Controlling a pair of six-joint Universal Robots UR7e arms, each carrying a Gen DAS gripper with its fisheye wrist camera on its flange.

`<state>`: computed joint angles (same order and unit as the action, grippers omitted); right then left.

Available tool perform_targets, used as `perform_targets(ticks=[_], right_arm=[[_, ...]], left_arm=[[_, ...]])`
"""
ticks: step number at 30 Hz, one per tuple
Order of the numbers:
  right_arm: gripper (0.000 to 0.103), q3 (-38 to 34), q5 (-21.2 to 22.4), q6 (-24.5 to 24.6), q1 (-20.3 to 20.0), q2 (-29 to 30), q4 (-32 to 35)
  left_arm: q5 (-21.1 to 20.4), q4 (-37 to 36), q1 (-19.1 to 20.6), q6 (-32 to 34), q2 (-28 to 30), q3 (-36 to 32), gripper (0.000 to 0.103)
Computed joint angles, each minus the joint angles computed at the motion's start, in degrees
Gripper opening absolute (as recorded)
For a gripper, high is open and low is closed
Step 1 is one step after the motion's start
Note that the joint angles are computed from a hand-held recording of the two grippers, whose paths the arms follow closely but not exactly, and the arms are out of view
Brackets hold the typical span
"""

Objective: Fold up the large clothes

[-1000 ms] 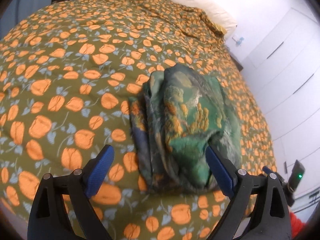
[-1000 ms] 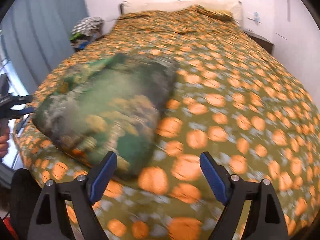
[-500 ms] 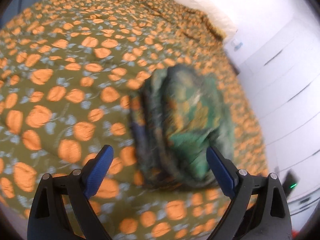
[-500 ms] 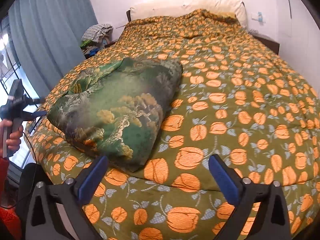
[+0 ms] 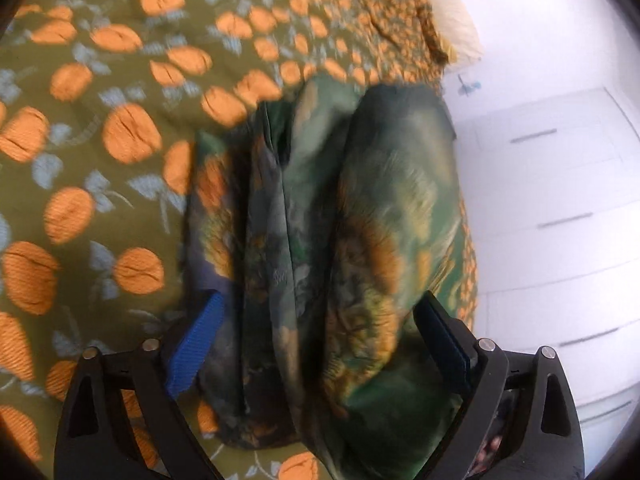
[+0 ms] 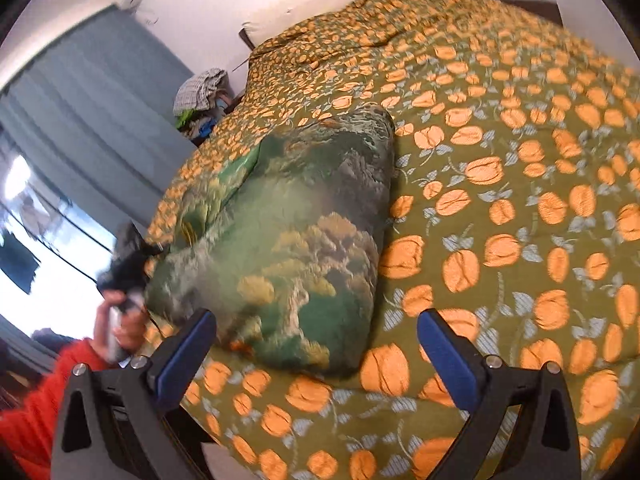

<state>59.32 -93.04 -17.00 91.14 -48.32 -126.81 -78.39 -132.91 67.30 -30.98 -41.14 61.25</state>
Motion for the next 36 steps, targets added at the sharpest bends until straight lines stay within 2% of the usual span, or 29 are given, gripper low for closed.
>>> perform_targets(ticks=[3,10,13,16,17,19,20,22,23,24,26,28,31,36], right_arm=[[0.103,-8.24,1.51,1.67,-0.83,5.26,5.18],[0.103,-25.54,4.27,4.19,-2.22,16.8,16.86],[0.103,-32.75,4.21,2.97,-2.42,21.86,21.95],[0.102,-41.19,7.08,2.55,-3.02,27.22,28.43],[0.101,-45.15,8.12,3.48,-3.22,29.54,30.91],[0.093,-49.29,5.52,2.92,-2.42,32.01,32.29],[0.086,-47.86,2.29,1.26,-1.46,31.52,30.45],[0.078,-39.38,-3.52,-3.07,0.43,27.76,23.33],[0.075,-35.61,-5.89,-5.39,1.26,26.1,20.03],[0.073,-30.74,-8.81,-8.7,2.35,24.09,15.24],[0.071,-24.12,-12.33,-12.9,3.88,21.51,8.09],[0.07,-19.18,-14.03,-15.22,4.88,19.56,2.49],[0.068,-12.95,-14.61,-18.26,5.96,16.85,-4.11],[0.068,-6.31,-14.46,-21.79,7.21,13.3,-9.74]], left_arm=[[0.66,0.56,0.09,1.97,1.07,-0.85,0.101],[3.26,6.87,0.18,5.1,4.1,-6.11,0.101],[2.58,7.93,0.62,4.99,5.26,-7.57,0.102],[2.42,9.21,0.97,5.47,6.58,-9.41,0.103],[2.29,9.42,1.0,5.66,6.96,-9.94,0.103],[2.66,10.4,0.96,5.48,7.73,-11.17,0.103],[3.61,12.15,0.75,5.23,9.07,-13.43,0.102],[7.17,15.33,-0.55,6.63,10.6,-16.37,0.078],[8.95,15.81,-1.63,8.25,11.04,-17.13,0.061],[13.14,17.74,-3.17,8.91,11.7,-18.42,0.053],[18.63,19.9,-5.21,9.81,12.48,-19.58,0.046],[23.82,19.53,-7.38,11.68,12.51,-18.79,0.042],[27.28,16.63,-9.44,13.82,11.42,-16.03,0.038],[28.14,13.78,-10.75,13.28,7.65,-10.13,0.038]])
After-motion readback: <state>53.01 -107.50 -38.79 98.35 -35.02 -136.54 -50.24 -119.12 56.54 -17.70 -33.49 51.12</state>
